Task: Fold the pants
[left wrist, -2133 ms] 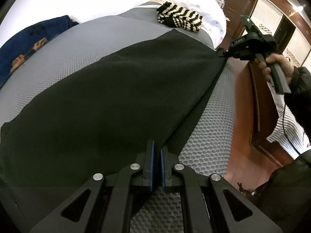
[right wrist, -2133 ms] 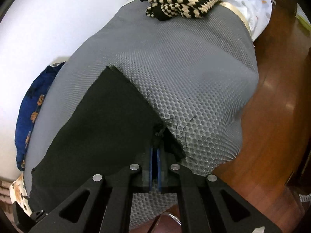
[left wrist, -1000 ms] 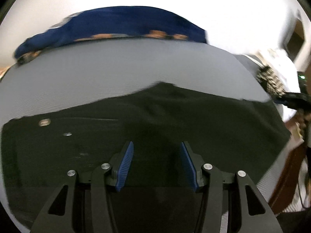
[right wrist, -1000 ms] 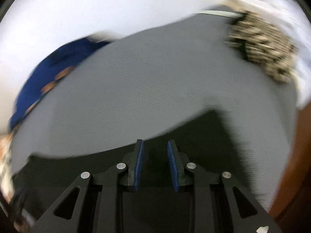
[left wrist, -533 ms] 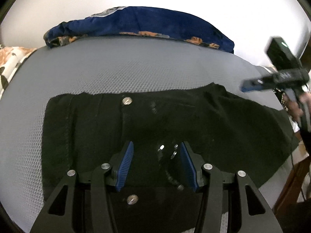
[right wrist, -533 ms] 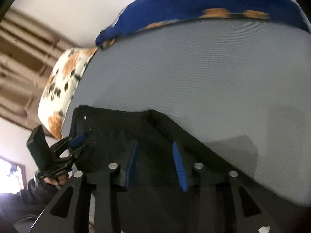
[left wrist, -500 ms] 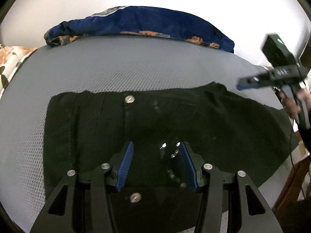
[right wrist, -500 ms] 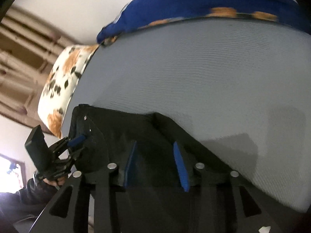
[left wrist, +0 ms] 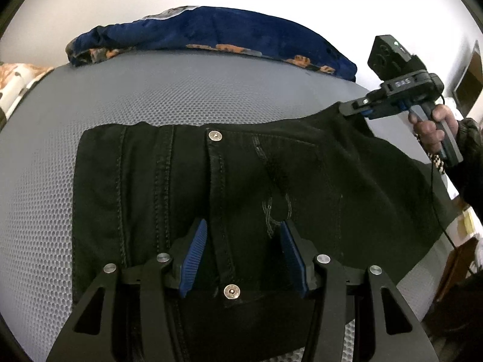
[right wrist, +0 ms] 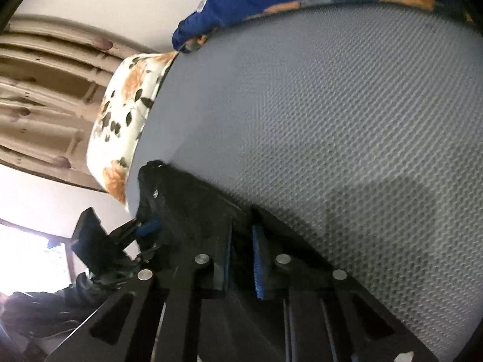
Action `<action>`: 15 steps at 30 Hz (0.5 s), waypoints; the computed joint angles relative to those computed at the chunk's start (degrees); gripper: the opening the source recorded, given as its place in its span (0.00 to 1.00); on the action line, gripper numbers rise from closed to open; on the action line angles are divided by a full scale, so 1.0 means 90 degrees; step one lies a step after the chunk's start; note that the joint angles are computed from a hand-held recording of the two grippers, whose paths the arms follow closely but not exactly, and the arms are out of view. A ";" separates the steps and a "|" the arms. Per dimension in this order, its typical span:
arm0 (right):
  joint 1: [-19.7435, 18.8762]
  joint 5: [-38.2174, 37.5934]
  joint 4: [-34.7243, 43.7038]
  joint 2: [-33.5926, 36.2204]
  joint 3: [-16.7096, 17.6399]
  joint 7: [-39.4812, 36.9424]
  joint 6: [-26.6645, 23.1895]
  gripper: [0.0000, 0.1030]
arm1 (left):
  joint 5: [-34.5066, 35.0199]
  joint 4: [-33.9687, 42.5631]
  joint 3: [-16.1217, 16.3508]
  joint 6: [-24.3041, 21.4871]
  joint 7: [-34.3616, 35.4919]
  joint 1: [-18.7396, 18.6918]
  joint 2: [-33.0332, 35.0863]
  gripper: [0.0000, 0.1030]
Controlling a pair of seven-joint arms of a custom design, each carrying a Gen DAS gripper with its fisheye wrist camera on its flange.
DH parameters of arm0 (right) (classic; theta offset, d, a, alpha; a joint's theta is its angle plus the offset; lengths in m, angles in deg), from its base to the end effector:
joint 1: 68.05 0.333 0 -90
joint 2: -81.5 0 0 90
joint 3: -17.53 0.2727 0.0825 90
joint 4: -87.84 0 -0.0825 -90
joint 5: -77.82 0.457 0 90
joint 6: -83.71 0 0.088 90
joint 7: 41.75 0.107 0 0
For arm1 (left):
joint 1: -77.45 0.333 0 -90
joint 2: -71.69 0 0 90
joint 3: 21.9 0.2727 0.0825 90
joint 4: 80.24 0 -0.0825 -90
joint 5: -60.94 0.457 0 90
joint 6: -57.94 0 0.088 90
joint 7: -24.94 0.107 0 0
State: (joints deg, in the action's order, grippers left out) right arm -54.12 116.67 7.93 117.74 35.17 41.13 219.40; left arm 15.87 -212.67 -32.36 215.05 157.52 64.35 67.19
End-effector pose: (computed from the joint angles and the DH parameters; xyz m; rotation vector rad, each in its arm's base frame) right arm 0.6955 0.3844 0.3273 -1.8466 1.5616 0.5391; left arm 0.5557 -0.2115 0.3355 -1.4580 2.4639 -0.9706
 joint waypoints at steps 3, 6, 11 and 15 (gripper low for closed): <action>0.0509 -0.0885 0.0246 0.0192 -0.0393 0.0661 0.0311 0.09 | -0.0122 -0.0029 0.0022 -0.0029 0.0137 -0.0006 -0.0032 0.50; 0.0905 -0.1838 0.0494 0.0432 -0.0691 0.1393 0.0562 0.09 | -0.0093 -0.0004 0.0011 0.0002 0.0167 -0.0001 0.0003 0.50; 0.0826 -0.2265 -0.0230 -0.0123 -0.0618 0.2043 0.1160 0.23 | 0.0798 0.0125 -0.0052 -0.0198 -0.0656 0.0079 -0.0014 0.50; 0.0729 -0.2495 -0.1965 -0.1604 -0.0645 0.2484 0.2137 0.35 | 0.0785 0.0150 -0.0073 0.0284 -0.0412 -0.0093 -0.0210 0.50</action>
